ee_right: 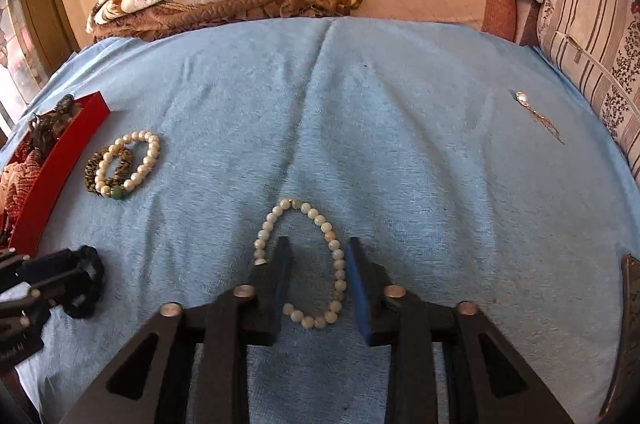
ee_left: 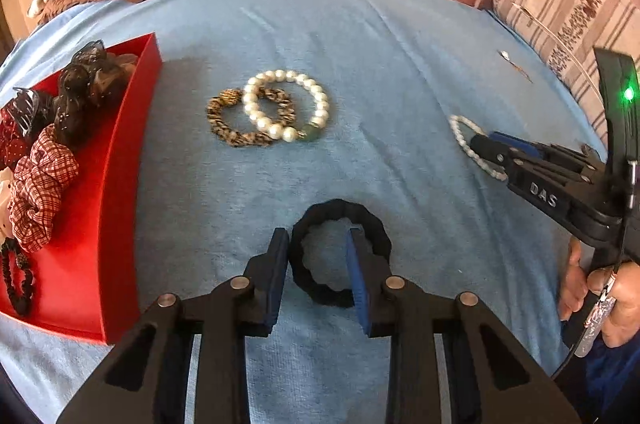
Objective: Organize jewelry
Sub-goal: 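Grasp white bead bracelet with right tool while left tool grasps black hair tie, then carry white bead bracelet into red tray with right tool while left tool carries hair tie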
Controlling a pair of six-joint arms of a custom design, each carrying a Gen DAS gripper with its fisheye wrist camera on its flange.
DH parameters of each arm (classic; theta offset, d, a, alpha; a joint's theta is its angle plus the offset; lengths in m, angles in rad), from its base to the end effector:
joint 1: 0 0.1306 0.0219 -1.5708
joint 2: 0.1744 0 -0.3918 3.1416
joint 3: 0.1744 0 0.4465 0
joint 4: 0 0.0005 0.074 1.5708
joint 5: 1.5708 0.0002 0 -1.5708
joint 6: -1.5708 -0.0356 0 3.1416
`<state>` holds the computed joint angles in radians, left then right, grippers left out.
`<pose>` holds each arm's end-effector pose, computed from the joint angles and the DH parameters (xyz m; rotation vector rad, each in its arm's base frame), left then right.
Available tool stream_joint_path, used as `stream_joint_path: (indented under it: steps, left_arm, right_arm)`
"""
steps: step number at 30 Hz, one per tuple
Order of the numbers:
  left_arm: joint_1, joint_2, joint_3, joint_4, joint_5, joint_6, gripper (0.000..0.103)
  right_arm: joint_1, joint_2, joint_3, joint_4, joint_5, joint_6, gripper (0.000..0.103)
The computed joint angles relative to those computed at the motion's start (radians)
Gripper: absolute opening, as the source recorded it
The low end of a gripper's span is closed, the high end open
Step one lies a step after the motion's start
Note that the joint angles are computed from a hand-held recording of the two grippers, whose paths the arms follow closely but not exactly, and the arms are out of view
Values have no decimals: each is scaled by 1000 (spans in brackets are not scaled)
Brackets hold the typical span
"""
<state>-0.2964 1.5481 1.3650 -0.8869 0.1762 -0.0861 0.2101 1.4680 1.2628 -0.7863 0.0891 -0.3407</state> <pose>0.5454 -0.1736 0.3408 0.5617 2.5864 -0.3035 0.5356 0.1105 0.3387 0.2009 2.5513 0.0976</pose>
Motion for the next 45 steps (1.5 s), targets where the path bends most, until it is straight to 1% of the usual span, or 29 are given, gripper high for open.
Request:
stream_joint_path:
  steps: [2,3,5,13,20,25,27,31,35,40,45]
  left_arm:
    - [-5,-5,-1,-9,12,-3,9]
    - [-4,-6,3,-26,25,-1,6]
    - [-4,-16,-2,-21,32,13,6]
    - [35,-117,-44,7,86,51,6]
    - [68,-211,-90,41,69,67,6]
    - [119,-248,-108,45,80,93,6]
    - [139,-255,-111,45,72,107,6]
    - [173,-267,-123,54,47,127,6]
    - [205,-274,-129,60,55,147,6]
    - [221,-283,-137,75,45,147,6]
    - [237,-286,-141,92,20,139,6]
  right_arm:
    - [-2,-2,0,6,-24,-4,7]
    - [-3,-7,-3,12,-43,-11,7]
    - [-3,-20,-11,22,-63,-26,7]
    - [16,-93,-29,43,-49,-50,7]
    - [49,-145,-25,38,-46,-48,7]
    - [81,-175,-14,35,-39,-44,7]
    - [92,-180,-6,35,-41,-45,7]
    - [116,-180,15,29,-44,-44,7]
    - [148,-159,44,8,-29,-37,7]
    - [178,-131,74,-5,-31,-43,7]
    - [217,-89,128,-12,-30,-16,7]
